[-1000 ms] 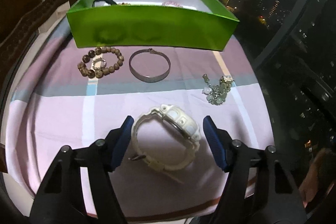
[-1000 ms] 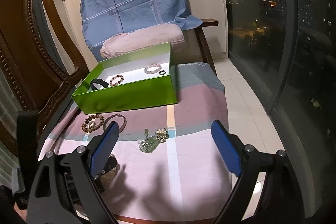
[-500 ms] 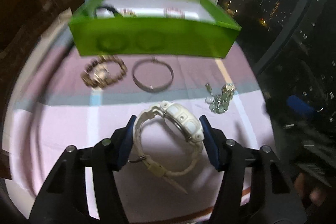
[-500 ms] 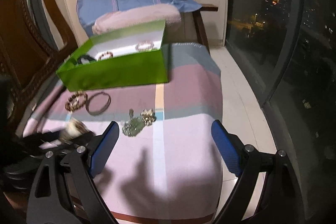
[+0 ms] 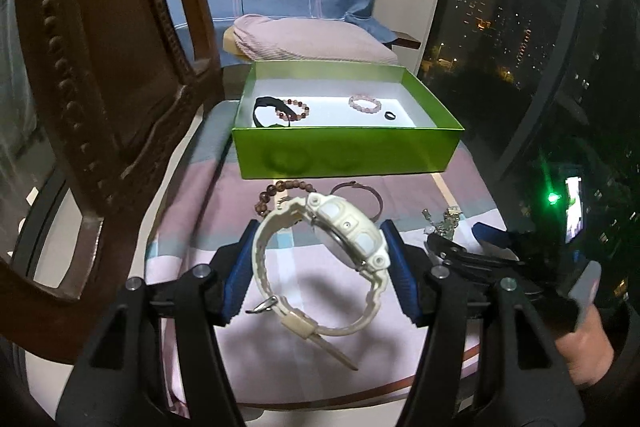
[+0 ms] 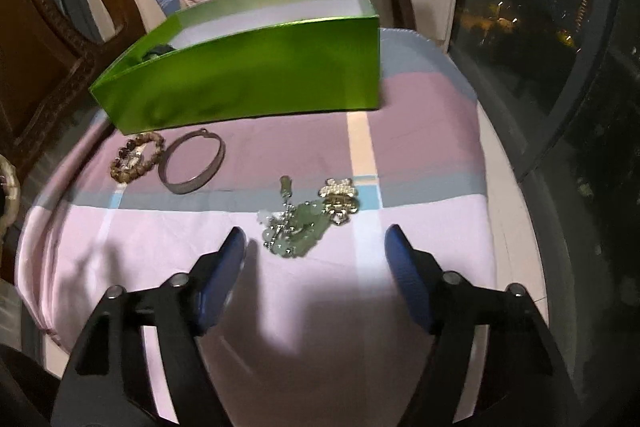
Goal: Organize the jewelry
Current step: 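Grasp the jade pendant with the right tool while the left holds the white watch, then carry the white watch into the green box and open the left tool while the right holds the jade pendant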
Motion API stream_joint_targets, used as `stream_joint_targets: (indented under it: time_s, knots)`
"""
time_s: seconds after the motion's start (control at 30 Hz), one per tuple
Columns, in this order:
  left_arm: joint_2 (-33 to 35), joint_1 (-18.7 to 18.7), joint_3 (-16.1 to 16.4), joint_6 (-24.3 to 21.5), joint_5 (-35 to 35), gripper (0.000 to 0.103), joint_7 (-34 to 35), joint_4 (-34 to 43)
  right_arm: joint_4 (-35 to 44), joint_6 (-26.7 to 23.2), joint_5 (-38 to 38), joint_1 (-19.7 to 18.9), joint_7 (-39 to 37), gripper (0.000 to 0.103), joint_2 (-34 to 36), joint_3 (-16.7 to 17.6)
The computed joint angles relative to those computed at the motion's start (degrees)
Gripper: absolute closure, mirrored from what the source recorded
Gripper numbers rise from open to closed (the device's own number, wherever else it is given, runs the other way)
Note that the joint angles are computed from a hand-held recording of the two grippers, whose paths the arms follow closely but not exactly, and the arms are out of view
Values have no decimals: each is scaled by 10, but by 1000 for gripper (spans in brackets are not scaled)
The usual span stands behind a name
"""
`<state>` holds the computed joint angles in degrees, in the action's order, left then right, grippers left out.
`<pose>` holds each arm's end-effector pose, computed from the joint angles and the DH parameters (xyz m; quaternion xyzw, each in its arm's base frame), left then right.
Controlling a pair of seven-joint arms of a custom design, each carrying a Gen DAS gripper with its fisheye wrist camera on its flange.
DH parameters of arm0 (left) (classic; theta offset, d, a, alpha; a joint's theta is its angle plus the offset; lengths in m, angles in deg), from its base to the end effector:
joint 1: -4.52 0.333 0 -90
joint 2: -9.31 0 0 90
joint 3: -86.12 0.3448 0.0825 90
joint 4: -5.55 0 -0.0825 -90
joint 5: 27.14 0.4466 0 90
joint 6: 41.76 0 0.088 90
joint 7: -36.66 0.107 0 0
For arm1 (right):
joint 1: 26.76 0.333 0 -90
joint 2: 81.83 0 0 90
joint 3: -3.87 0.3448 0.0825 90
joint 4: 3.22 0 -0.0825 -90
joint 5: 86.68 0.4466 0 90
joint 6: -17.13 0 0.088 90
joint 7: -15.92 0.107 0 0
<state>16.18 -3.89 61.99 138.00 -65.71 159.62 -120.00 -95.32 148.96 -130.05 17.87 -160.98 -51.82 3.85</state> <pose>0.5659 -0.2899 0.4070 -0.4867 0.7728 -0.3757 0.1571 0.5611 0.5332 0.3371 -0.5359 0.7870 -0.2382 0.1914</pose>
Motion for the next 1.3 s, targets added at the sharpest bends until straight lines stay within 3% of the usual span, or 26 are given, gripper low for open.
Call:
stream_joint_targets:
  time_s: [0.07,0.13,0.23,0.27,0.3,0.4,0.5,0.67,0.93,1.03,1.3]
  knots:
    - [5,-2,1,2,7,43,-4,3,22,-14,-1,2,-14,48,14,-1]
    - [5,5,-6,2,1,43,2,4,33,-19,-1,3,-27,71,21,-2]
    - [8,2,1,-1,15,43,-10,6,28,-9,5,1,-29,76,17,-3]
    - [10,1,4,-1,22,43,-17,6,17,3,5,1,-21,85,9,-4]
    - [10,3,3,-3,24,43,-19,6,9,11,2,0,-16,88,3,-5]
    - [10,19,-12,-3,6,43,-4,7,-36,59,-37,7,40,88,-39,-15]
    - [10,29,-23,-2,-21,42,18,10,-91,82,-129,21,121,88,-99,-23]
    - [8,32,-31,1,-59,42,49,13,-141,58,-251,24,218,88,-159,-8]
    - [2,11,-12,-1,-63,42,49,10,-118,42,-264,-13,209,88,-143,49]
    - [0,12,-17,1,-83,42,70,10,-117,43,-267,-15,207,88,-141,55]
    - [5,-4,8,-1,-26,42,15,9,-113,52,-249,-20,191,88,-133,55]
